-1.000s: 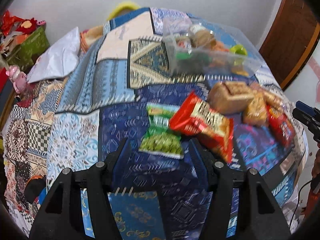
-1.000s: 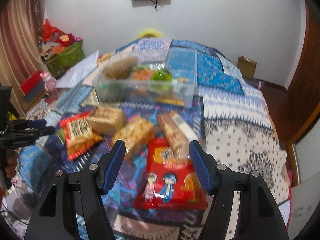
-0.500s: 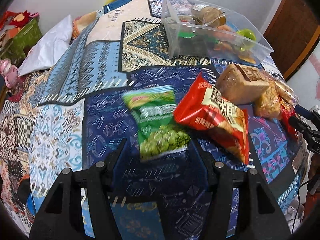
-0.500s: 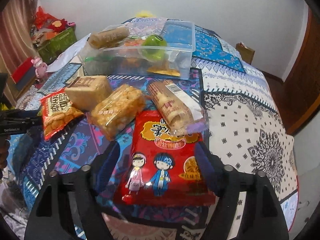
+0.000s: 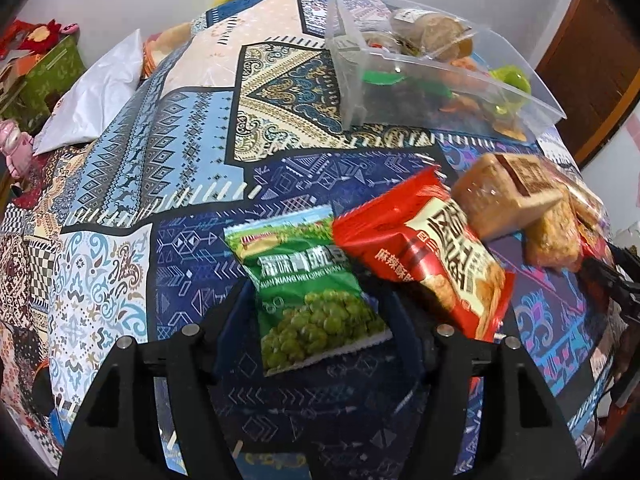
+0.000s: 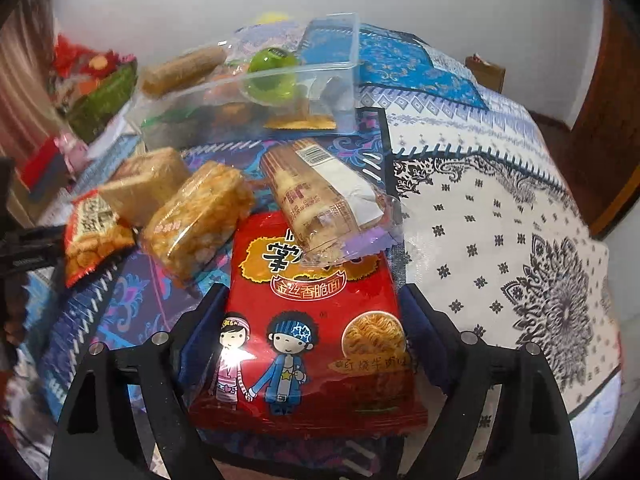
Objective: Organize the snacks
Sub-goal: 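Grasp the green pea bag with the left tool while the right tool grasps the red snack bag, then carry the pea bag and red snack bag into the clear box with both tools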
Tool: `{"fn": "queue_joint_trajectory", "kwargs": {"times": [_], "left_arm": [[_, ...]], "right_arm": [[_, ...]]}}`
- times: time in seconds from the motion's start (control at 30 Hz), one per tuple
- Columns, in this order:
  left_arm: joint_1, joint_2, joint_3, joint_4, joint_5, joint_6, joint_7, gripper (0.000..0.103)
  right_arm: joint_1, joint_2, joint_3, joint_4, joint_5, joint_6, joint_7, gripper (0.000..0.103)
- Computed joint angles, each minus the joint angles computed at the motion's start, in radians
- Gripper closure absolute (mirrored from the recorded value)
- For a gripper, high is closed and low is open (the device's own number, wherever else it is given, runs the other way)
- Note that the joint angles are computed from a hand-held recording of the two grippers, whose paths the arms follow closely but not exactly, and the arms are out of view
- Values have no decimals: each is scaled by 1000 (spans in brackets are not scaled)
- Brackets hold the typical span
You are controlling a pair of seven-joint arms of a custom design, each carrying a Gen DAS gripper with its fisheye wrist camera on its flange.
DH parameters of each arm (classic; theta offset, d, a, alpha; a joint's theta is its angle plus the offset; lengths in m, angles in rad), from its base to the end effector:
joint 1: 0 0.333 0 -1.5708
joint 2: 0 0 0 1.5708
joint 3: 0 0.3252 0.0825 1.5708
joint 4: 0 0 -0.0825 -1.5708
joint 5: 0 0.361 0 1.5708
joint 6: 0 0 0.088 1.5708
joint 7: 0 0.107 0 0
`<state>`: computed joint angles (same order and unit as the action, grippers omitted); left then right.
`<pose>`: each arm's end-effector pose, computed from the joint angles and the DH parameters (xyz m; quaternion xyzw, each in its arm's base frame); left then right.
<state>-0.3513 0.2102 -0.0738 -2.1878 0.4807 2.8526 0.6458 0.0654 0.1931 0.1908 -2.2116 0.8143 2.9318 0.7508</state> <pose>0.5143 -0.2586 0.3630 -0.7103 0.6592 -0.2071 0.1341 0.5560 0.0945 0.3630 -0.7676 0.5630 -0.1105 0.2856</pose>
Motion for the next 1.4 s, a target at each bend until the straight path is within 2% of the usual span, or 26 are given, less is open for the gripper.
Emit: {"fn": "queue_joint_trajectory", "kwargs": {"times": [0.1, 0.17, 0.2, 0.3, 0.6, 0.73, 1.1, 1.4], "left_arm": [[-11, 4, 20, -2, 34, 16, -38, 38], [-15, -1, 24, -9, 48, 17, -58, 44], [-21, -5, 29, -11, 68, 10, -75, 50], [-18, -24, 19, -23, 103, -7, -94, 55], [25, -116, -26, -99, 191, -15, -213, 56], [57, -161, -66, -112, 246, -27, -260, 57], [98, -219, -149, -82, 326, -50, -311, 57], [88, -188, -168, 7, 356, -42, -298, 57]], "right_arm": [[-5, -6, 10, -9, 26, 9, -34, 28], [-6, -7, 14, -10, 47, 13, -57, 33], [-9, -9, 16, -9, 61, 9, -70, 35], [-5, -14, 11, -10, 99, -3, -107, 38], [34, -53, -17, -35, 125, -14, -126, 38], [47, -79, -35, -40, 191, -37, -172, 38], [121, -171, -110, -42, 402, -43, -353, 38], [150, -169, -138, 10, 497, -44, -440, 38]]}}
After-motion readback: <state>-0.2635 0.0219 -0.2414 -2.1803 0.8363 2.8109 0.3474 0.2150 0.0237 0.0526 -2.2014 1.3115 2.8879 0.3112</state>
